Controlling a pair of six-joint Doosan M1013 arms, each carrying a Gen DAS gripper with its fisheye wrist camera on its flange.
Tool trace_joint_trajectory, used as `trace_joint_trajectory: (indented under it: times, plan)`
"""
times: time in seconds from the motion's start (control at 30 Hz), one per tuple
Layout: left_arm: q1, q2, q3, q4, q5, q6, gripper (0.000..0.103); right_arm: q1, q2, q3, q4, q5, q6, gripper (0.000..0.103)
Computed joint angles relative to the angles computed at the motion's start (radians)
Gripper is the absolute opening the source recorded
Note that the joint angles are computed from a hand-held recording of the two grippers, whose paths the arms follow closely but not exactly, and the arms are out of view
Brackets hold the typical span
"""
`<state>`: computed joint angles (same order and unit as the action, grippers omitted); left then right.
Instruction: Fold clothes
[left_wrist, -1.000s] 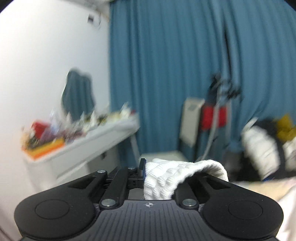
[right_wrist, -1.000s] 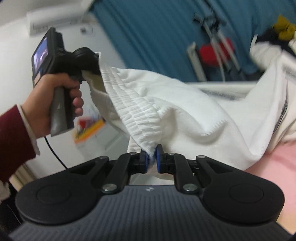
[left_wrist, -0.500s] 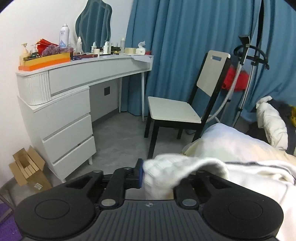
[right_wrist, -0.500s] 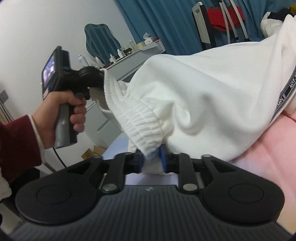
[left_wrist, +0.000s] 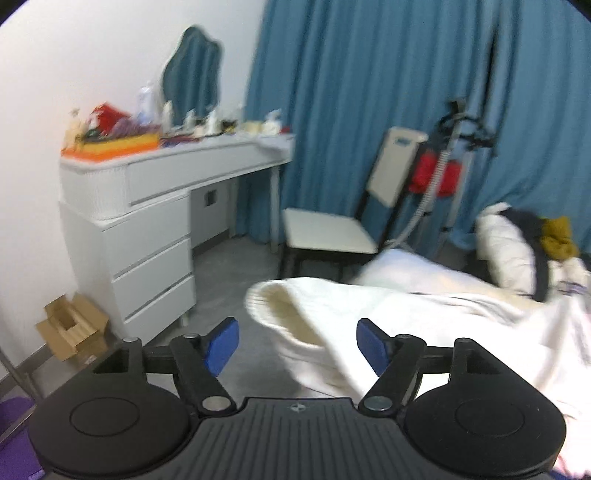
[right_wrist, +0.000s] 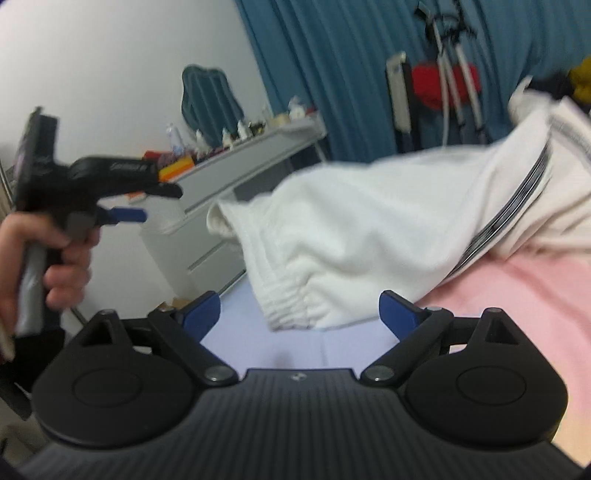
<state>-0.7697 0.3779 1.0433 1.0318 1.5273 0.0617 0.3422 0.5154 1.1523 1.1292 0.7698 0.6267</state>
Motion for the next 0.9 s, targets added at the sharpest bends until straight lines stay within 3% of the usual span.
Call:
trace_joint_trajectory:
  times: [0.23,0.4,0.7,0.9]
  plan:
    - [-0.116,0.122,-0.195,0.043,-0.048,0.085,0.073,-0.078,-0.069,0.037,0.031,-0.039,-0.114,0.094]
    - [-0.156,0.24,-0.37,0.023,-0.092,0.199,0.073,-0.132,-0.099,0.043,-0.033,-0.092,-0.108,0.094]
    - [-0.191,0.373,-0.54,0.006,-0.104,0.335,0.073,-0.196,-0.112,0.095,0.001,-0.246,-0.124,0.094]
    - [-0.19,0.388,-0.539,-0.005,-0.099,0.372,0.073,-0.204,-0.099,0.087,-0.017,-0.24,-0.111,0.094]
